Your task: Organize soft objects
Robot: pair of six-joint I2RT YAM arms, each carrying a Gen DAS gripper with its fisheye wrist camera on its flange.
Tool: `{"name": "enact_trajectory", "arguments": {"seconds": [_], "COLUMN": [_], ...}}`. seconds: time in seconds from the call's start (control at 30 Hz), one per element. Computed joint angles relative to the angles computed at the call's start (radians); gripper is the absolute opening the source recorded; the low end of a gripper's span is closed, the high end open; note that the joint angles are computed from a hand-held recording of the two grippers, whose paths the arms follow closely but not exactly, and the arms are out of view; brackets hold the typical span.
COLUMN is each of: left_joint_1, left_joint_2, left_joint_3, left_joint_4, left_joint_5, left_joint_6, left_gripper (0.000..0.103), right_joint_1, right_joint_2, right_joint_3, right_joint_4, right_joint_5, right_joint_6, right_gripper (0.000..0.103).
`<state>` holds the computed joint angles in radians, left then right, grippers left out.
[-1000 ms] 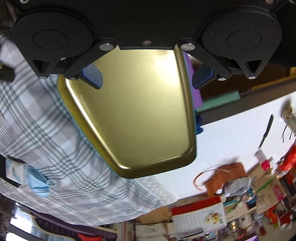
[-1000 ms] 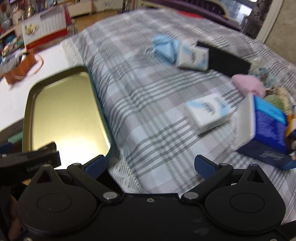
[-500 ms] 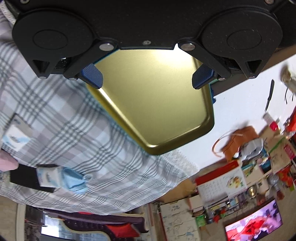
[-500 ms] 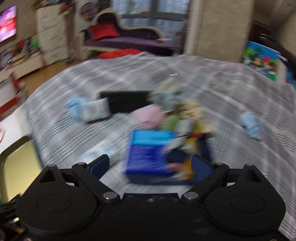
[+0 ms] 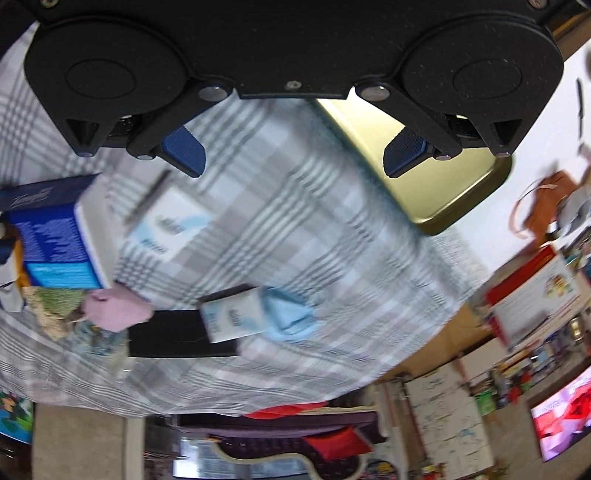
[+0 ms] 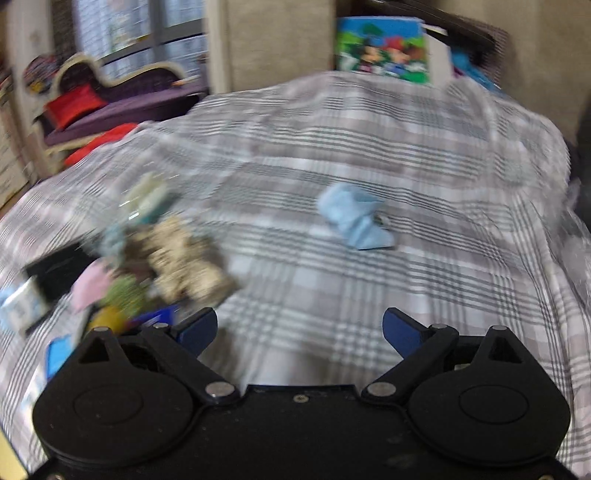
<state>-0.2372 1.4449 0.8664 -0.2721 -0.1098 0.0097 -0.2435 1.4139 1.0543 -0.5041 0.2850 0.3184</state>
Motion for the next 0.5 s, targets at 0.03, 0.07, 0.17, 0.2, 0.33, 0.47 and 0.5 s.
{"name": "enact_trajectory", "arguments": {"seconds": [0.03,0.07,0.17,0.2,0.33,0.47,0.5], "left_joint_1": [-0.015,-0.032,-0.069,-0.080,-0.103,-0.113,-0.117], "left_joint_2": [0.019,0.034,0.060,0.071,0.127,0.173,0.179], "left_joint_3": [0.016,0.030,0.047,0.052,0.086,0.113,0.111], "left_joint_4": [0.001,0.001,0.022,0.030,0.027,0.013,0.018], "left_joint_5": [-0.002,-0.006,0.013,0.013,0.022,0.039,0.037], "left_joint_6": [-0.003,-0.002,0.015,0.016,0.000,-0.007,-0.004], "left_gripper": [0.100,0.100,0.099,0.099,0.099,0.099,0.099], "right_joint_1": [-0.036,-0.066,-0.141,-0.157,-0.197,-0.239,-0.253], "right_joint_2": [0.024,0.035,0.074,0.092,0.171,0.251,0.280], "right_joint_3": [0.012,0.017,0.032,0.043,0.105,0.188,0.221], "right_joint_4": [0.012,0.020,0.055,0.063,0.092,0.103,0.100], "right_joint_5": [-0.029,-0.061,-0.132,-0.140,-0.125,-0.135,-0.144], "right_joint_6": [-0.004,-0.009,-0.031,-0.046,-0.086,-0.109,-0.108], "right_gripper": [0.096,0.096,0.096,0.096,0.096,0.096,0.096]}}
